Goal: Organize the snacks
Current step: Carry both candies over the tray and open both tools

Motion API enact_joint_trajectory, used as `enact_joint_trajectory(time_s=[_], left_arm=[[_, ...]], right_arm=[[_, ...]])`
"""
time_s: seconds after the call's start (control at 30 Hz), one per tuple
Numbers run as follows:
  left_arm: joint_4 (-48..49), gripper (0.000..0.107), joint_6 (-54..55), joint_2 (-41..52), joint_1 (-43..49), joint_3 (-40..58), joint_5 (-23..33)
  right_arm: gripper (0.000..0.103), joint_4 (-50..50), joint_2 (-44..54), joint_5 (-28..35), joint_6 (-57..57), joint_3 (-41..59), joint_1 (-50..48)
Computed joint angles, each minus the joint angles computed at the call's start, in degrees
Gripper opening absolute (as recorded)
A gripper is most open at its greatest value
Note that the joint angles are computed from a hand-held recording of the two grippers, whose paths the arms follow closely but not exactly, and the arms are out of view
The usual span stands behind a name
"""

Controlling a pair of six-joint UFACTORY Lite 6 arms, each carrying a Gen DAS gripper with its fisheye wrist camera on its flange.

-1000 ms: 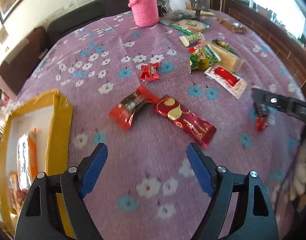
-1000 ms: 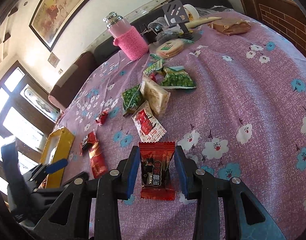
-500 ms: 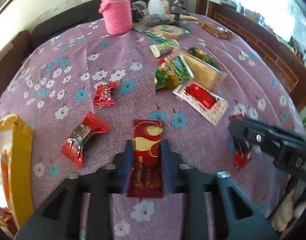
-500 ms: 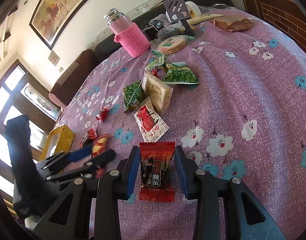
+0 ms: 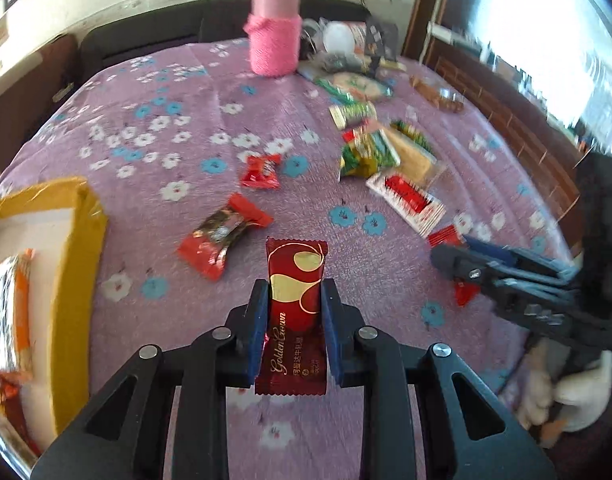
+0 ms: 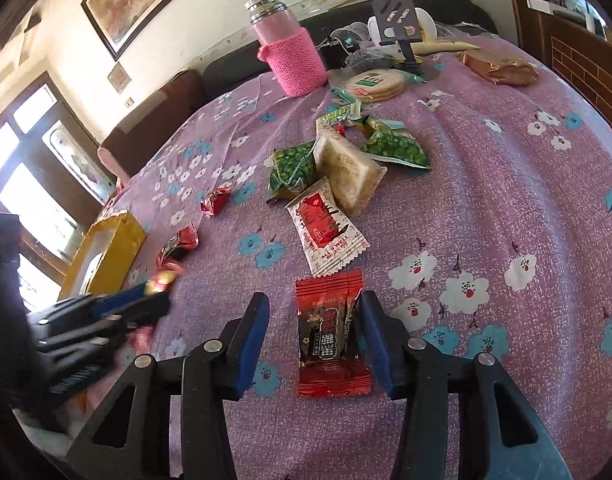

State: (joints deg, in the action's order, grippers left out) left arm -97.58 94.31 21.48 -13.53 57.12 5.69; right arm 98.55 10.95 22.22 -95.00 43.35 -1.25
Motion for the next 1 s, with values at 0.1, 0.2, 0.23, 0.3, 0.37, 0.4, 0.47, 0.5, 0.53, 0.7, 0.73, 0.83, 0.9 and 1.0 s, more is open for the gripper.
enact_joint_trajectory(time_s=[0.1, 0.2, 0.23, 0.3, 0.37, 0.4, 0.47, 0.5, 0.53, 0.7, 0.73, 0.83, 0.9, 1.0], left_arm=[[-7.72, 0.023, 7.55, -6.53, 4.29, -6.45, 5.29], [-3.94, 0.023, 5.43, -11.66, 9.77, -11.28, 10.15], [-1.35, 0.023, 3.94, -13.44, 12.50, -12.74, 12.13], [3.18, 0.023, 0.96, -15.54, 17.24, -14.01, 15.42], [7.86, 0.023, -2.19, -17.58, 23.14, -14.69, 19.34], [10.98, 0.023, -4.15, -18.27, 27.51, -14.26, 22.39], [13.92, 0.023, -5.76, -18.46, 32.78, -13.02, 25.80], [15.41, 0.023, -6.56, -18.25, 35.63, -11.97, 27.63], [16.47, 0.023, -7.02, -17.92, 38.06, -11.01, 29.28], [21.81, 0.023, -12.03, -11.92, 47.42, -1.52, 36.62], [22.97, 0.023, -13.53, -10.07, 48.60, 1.30, 37.95], [26.49, 0.023, -18.09, -5.25, 49.86, 9.98, 38.51], [29.66, 0.023, -21.76, -1.79, 49.50, 16.36, 37.55], [34.85, 0.023, -27.35, 4.66, 49.11, 26.10, 36.64]], right_arm=[[0.049, 5.10, -0.87, -3.00, -6.31, -1.08, 2.22], [0.030, 18.68, -2.14, -8.42, -19.61, -2.63, 5.86], [0.030, 20.25, -2.28, -8.47, -20.74, -2.89, 5.95], [0.029, 23.63, -3.33, -8.41, -23.05, -3.77, 5.74], [0.028, 22.12, -5.15, -7.65, -19.97, -5.08, 5.00], [0.028, 18.81, -6.39, -6.61, -16.01, -5.82, 4.35], [0.028, 12.41, -9.71, -4.73, -7.97, -7.26, 3.89], [0.028, 10.44, -10.90, -4.71, -5.41, -7.39, 4.39], [0.028, 6.38, -12.76, -4.75, -0.55, -7.22, 5.41], [0.027, -16.52, -17.25, -4.01, 26.34, 0.25, 13.98], [0.027, -21.93, -16.86, -4.08, 32.33, 2.73, 16.15], [0.027, -38.24, -11.75, -4.37, 50.30, 14.06, 24.78], [0.027, -44.49, -5.71, -2.25, 58.43, 23.30, 29.25], [0.027, -53.73, 5.67, 0.53, 70.33, 38.92, 35.20]])
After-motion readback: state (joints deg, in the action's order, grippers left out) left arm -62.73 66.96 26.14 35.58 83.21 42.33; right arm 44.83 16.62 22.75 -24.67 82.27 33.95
